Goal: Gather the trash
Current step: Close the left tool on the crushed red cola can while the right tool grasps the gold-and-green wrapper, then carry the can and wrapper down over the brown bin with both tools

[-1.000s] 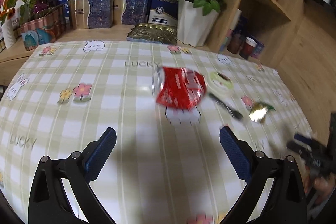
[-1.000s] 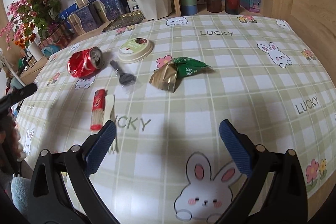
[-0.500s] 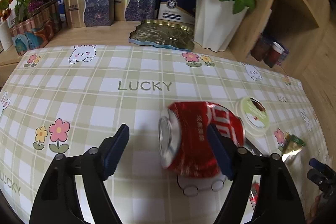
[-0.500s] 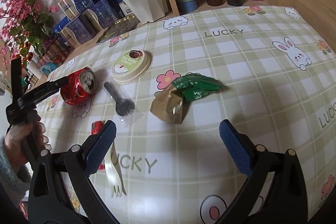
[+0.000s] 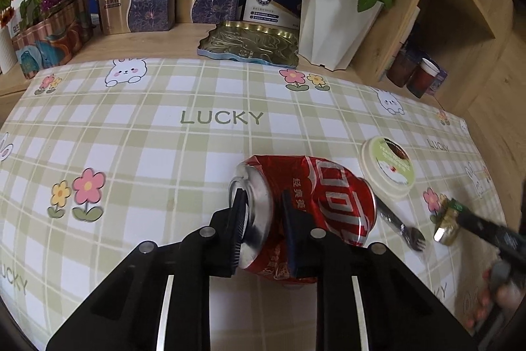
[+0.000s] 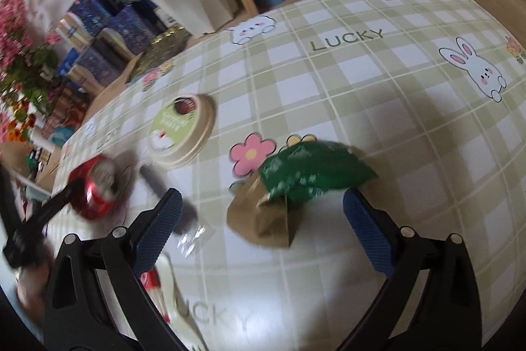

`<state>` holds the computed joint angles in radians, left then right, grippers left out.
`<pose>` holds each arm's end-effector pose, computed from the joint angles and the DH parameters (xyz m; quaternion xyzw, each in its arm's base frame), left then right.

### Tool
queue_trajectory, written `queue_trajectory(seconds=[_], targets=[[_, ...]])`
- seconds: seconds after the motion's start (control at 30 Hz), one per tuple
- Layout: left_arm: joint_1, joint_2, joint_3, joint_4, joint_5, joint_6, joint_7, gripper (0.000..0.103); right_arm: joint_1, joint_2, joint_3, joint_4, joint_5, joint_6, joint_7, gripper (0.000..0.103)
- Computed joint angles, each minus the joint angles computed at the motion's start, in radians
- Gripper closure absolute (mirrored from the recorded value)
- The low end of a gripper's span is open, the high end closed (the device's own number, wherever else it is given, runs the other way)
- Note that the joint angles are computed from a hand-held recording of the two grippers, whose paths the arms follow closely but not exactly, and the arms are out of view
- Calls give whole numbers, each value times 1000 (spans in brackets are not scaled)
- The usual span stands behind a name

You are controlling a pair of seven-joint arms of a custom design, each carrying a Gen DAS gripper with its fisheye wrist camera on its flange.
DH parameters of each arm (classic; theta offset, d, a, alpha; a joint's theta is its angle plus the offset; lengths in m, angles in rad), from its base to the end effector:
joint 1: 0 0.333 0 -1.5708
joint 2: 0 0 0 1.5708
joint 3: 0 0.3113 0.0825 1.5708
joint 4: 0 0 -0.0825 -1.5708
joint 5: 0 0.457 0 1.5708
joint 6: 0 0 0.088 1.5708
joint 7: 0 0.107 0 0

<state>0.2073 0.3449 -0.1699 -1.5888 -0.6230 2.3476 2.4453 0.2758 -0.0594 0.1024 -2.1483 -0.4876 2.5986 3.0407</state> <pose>0.7627 0.0346 0.4568 -0.4941 0.7984 -0.3316 0.0920 0.5815 0.2417 0.4413 -0.3871 0.8717 -0.1402 0.2659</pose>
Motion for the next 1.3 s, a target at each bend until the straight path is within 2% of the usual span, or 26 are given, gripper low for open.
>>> queue_trajectory(seconds=[0.13,0.17,0.2,0.23,0.3,0.57,0.8,1.3], targets=[[23,-46,4,-41,-35,-27,53,83,-1,40,-9,44,6,-40,-1,19],[28,-59,7,-53,-48,-33,71,83,2,47,-10,56,4,-60,-8,26],[31,-70,11,-62,-57,-36,86,83,4,49,-13,60,-1,-66,-10,39],[34,-83,15,-73,-69,-42,103,83,6,48,-15,58,6,-58,-19,46],[37,-104,25,-90,-88,-53,128,83,7,39,-18,44,12,-36,-23,52],[39,-197,72,-167,-148,-112,211,83,10,-40,16,-12,-100,-2,29,60],[30,-300,122,-255,-200,-159,285,83,8,-114,67,-46,-169,-11,73,64],[5,-494,231,-429,-238,-256,383,83,41,-219,159,-97,-191,-30,110,69]])
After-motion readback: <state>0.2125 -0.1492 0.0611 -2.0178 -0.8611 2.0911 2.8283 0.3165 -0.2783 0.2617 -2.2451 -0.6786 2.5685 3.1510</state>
